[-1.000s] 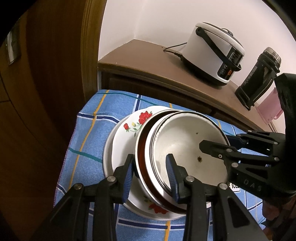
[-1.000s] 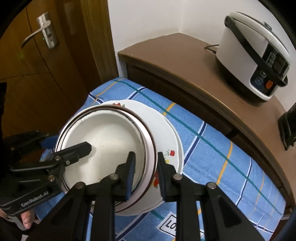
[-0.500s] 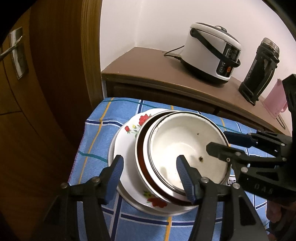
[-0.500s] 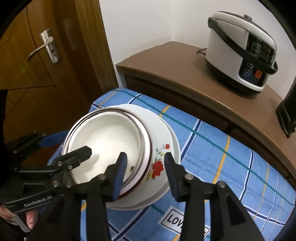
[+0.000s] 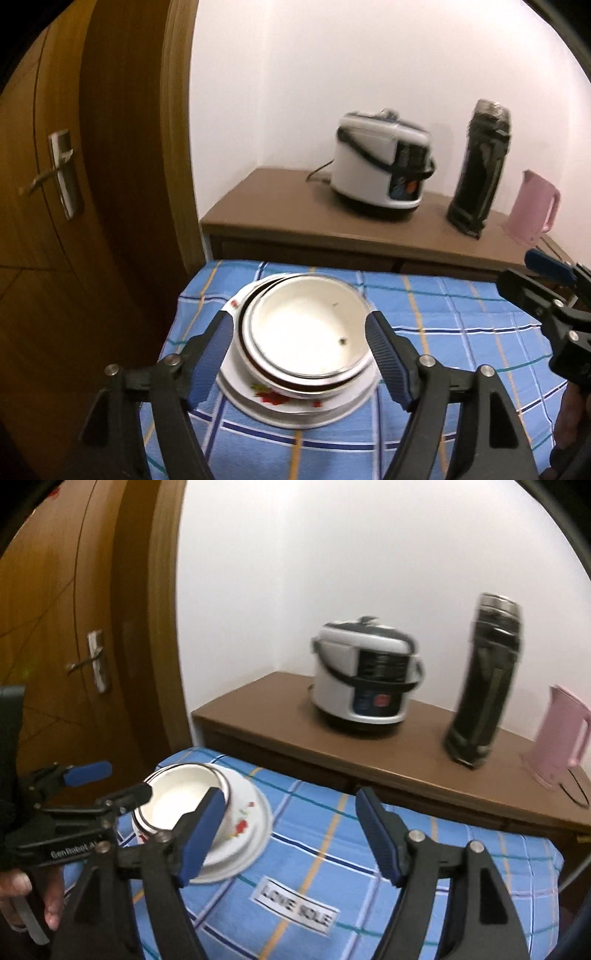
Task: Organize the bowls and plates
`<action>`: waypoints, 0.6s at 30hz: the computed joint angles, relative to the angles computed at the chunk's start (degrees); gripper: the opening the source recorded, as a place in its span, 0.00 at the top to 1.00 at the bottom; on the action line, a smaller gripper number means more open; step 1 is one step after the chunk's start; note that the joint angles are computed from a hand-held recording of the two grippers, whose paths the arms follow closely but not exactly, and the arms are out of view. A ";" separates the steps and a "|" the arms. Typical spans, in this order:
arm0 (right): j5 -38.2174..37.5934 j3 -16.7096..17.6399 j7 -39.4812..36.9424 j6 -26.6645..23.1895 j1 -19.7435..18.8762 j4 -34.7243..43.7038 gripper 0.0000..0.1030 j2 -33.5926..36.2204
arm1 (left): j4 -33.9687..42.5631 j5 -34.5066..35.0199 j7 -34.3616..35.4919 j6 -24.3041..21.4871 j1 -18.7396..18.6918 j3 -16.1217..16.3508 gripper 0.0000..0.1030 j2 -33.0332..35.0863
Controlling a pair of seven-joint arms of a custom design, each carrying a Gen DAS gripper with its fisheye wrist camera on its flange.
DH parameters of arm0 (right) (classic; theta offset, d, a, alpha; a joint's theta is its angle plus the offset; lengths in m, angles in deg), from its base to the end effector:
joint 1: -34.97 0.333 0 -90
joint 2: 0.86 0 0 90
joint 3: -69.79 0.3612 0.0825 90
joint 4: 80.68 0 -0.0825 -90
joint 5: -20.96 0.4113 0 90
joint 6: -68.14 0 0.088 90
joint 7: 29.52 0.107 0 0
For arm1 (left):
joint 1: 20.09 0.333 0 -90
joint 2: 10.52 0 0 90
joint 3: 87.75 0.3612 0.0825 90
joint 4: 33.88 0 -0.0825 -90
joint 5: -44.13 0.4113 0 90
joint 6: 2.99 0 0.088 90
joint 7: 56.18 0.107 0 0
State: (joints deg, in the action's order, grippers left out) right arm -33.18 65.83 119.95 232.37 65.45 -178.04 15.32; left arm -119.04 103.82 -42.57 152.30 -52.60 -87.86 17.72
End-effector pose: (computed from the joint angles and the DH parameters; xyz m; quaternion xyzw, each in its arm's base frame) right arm 0.6205 0.3668 0.5470 -0.6879 0.5380 -0.3196 0.3676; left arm 0.6440 -0.4479 0.4877 -0.6087 0.6378 -0.3646 0.2995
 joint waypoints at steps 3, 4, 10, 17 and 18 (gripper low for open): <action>-5.50 -1.40 5.96 -0.20 0.65 -3.80 0.20 -3.72 | -0.38 2.93 -2.45 0.67 -1.41 0.51 0.26 -0.77; -7.29 -1.21 7.83 -0.49 0.39 -4.98 0.19 -4.85 | -0.47 3.58 -3.05 0.75 -1.67 0.41 0.26 -0.98; -18.62 0.74 20.88 -1.91 -1.92 -10.81 0.15 -10.74 | -0.59 8.77 -7.62 0.70 -3.04 -0.18 0.26 -1.67; -23.27 5.08 25.93 -2.01 -6.70 -15.10 0.12 -14.93 | 0.31 10.93 -8.16 -0.75 -3.74 -1.94 0.26 -1.56; -24.37 5.67 27.32 -1.83 -7.45 -15.77 0.12 -15.63 | 0.50 11.10 -8.06 -0.96 -3.86 -2.09 0.26 -1.49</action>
